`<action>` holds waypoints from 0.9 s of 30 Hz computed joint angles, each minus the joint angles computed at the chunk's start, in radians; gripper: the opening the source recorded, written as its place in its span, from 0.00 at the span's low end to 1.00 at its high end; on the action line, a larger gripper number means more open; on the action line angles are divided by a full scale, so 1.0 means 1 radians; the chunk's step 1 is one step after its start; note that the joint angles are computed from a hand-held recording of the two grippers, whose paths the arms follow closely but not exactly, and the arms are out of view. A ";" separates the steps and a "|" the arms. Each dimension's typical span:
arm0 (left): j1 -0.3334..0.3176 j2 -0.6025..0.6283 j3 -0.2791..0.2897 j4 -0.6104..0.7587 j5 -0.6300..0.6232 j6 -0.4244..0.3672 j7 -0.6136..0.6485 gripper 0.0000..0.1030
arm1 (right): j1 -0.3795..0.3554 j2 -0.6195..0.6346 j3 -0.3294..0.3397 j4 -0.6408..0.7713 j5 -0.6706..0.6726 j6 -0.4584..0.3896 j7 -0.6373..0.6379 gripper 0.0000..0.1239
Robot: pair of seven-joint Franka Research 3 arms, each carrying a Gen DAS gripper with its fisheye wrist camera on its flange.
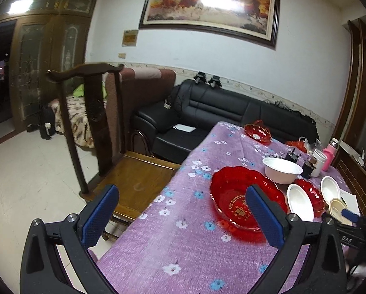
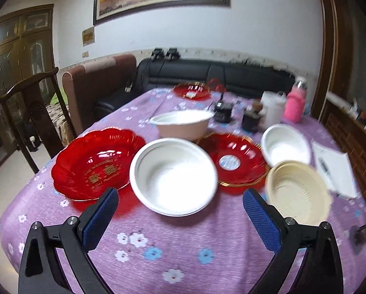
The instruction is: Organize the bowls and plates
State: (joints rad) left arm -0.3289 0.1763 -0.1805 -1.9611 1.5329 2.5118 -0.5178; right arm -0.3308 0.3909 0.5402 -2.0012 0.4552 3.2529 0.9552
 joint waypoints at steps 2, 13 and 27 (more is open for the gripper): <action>0.018 0.045 0.009 0.050 -0.023 0.061 0.042 1.00 | 0.012 0.019 -0.012 0.032 0.003 -0.047 0.001 0.83; 0.112 0.322 0.028 0.289 -0.535 0.342 0.471 1.00 | -0.017 0.187 -0.013 0.348 0.169 -0.524 -0.009 0.66; 0.136 0.634 -0.046 0.679 -0.968 0.249 0.916 1.00 | 0.026 0.116 -0.040 0.273 0.418 -0.743 -0.183 0.59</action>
